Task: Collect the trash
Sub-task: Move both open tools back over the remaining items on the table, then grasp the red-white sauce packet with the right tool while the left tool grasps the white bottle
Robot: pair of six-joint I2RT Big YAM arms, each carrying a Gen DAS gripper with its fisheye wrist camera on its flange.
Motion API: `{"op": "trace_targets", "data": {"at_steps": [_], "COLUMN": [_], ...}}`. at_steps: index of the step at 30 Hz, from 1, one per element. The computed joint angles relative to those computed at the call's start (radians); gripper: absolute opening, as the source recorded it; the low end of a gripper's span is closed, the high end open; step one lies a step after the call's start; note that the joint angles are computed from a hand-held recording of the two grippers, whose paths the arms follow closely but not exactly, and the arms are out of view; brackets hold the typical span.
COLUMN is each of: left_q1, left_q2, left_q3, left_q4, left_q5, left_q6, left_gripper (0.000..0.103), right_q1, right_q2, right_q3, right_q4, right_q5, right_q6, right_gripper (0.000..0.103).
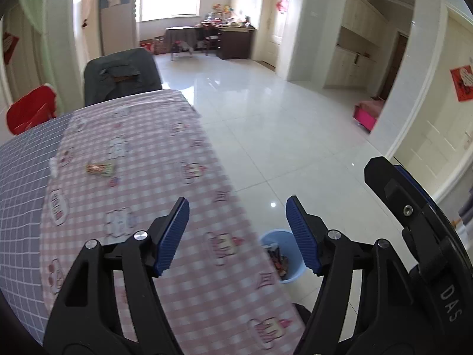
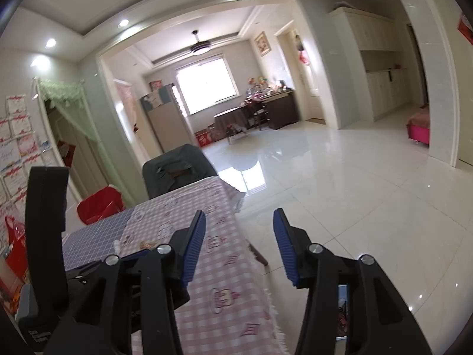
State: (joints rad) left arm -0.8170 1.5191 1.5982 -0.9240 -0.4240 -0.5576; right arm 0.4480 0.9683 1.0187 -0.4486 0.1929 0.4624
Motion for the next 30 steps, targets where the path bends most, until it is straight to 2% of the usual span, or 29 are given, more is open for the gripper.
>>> {"op": "trace_targets", "data": {"at_steps": [5,10,17,21,24,27,30], "left_q1": [0.062,0.171,0.352,0.46,0.544,0.591,0.63], "left_q2": [-0.084,-0.156,-0.192,-0.179,-0.147,-0.119,-0.076], "left_q3": [-0.098,-0.186,-0.239,-0.239,-0.23,-0.223,-0.212], "left_q4": [0.006,0.013,0.012,0.0,-0.006,0.0,0.019], "left_q5": [-0.011,0.025,0.098,0.114,0.118,0.115,0.107], "left_q6": [-0.034,-0.062,-0.062,-0.045,-0.025,0.001,0.039], "left_gripper": [0.069,0.07,0.07,0.07,0.07,0.07,0.07], "right_q1": [0.077,0.138,0.203,0.224,0.236,0.24,0.238], "right_q2": [0.087,0.203,0.456,0.609,0.737,0.843,0.957], "right_q3": [0.065,0.155,0.383,0.531,0.671,0.792,0.92], "right_q4": [-0.002,-0.003,-0.048,-0.1,-0.173,-0.229,-0.318], "right_q5": [0.014,-0.015,-0.085,-0.12,-0.141,-0.172,-0.216], "right_q6": [-0.038,-0.069,-0.151,-0.213,-0.262,-0.307,-0.362], "right_gripper": [0.05,0.05,0.051,0.051,0.051,0.051,0.052]}}
